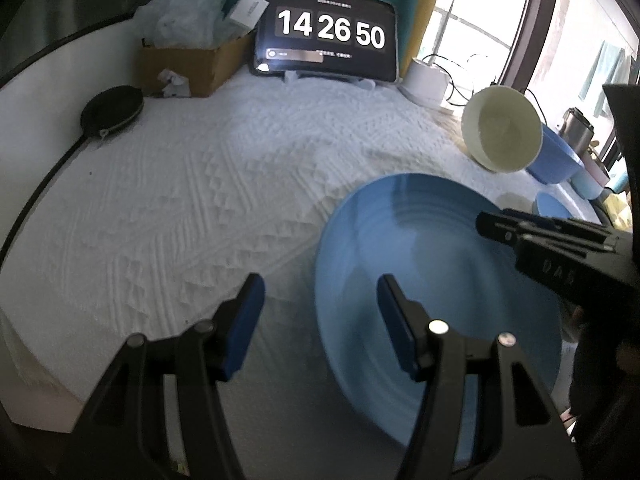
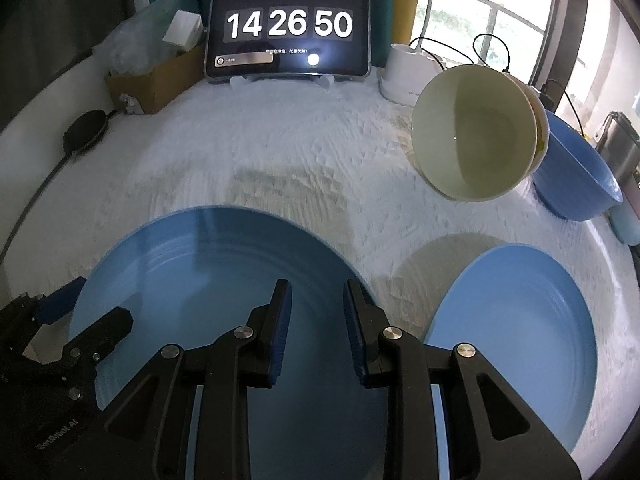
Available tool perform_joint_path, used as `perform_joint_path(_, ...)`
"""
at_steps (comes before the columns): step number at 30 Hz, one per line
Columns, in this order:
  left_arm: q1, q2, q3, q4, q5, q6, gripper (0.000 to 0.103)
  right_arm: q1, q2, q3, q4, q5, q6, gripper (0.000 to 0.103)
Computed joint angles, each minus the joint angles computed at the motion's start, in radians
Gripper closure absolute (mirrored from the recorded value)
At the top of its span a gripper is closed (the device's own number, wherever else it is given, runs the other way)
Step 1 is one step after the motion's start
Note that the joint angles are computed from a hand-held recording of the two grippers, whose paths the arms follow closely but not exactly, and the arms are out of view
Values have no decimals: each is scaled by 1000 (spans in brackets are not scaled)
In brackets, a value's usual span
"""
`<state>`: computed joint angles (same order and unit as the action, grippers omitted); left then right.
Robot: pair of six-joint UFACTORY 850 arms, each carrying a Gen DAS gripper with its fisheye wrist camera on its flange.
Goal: Organize plates and bowls
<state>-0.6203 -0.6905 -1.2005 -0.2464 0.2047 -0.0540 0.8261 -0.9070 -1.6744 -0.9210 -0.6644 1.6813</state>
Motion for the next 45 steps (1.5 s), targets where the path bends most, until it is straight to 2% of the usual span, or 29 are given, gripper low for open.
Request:
perform_joint_path(4, -8, -3, 0, -110, 13, 127, 46, -1, -2, -6, -15, 1, 9, 74)
perform_joint_path(6, -9, -3, 2, -189, 22, 208, 57, -2, 0, -4, -30, 7, 25, 74)
perform_joint_path(10, 3, 3, 12, -42, 26, 73, 68, -6, 3, 2, -43, 30, 34, 70)
perform_joint_path(12, -1, 3, 14, -44, 30, 82, 75, -6, 12, 14, -70, 48, 66, 65)
perform_joint_path(14, -1, 5, 17, -44, 34, 78, 78, -3, 7, 7, -81, 25, 66, 48)
perform_joint_path(18, 6, 8, 24, -170, 51, 175, 83, -10, 12, 19, -70, 5, 84, 46)
perform_joint_path(22, 13, 9, 26, -144, 51, 136, 83, -20, -5, 4, 27, 28, -1, 46)
perform_joint_path(24, 16, 9, 27, -111, 52, 101, 84, -16, -14, -5, 39, 33, -21, 48)
perform_joint_path(26, 18, 9, 28, -59, 52, 52, 84, -19, -22, -10, 73, 72, -61, 62)
perform_joint_path(27, 23, 8, 30, 16, 49, -23, 85, -15, -21, -6, 49, 66, -37, 62)
perform_joint_path(33, 37, 8, 29, 178, 42, -197, 85, -11, -5, 12, 36, 58, -14, 71)
perform_joint_path(38, 45, 19, 36, 200, 42, -241, 85, -2, 11, 20, 9, 58, -8, 78)
perform_joint_path(45, 32, 52, 64, 134, 74, -173, 85, 7, 47, 53, -58, 49, 56, 79)
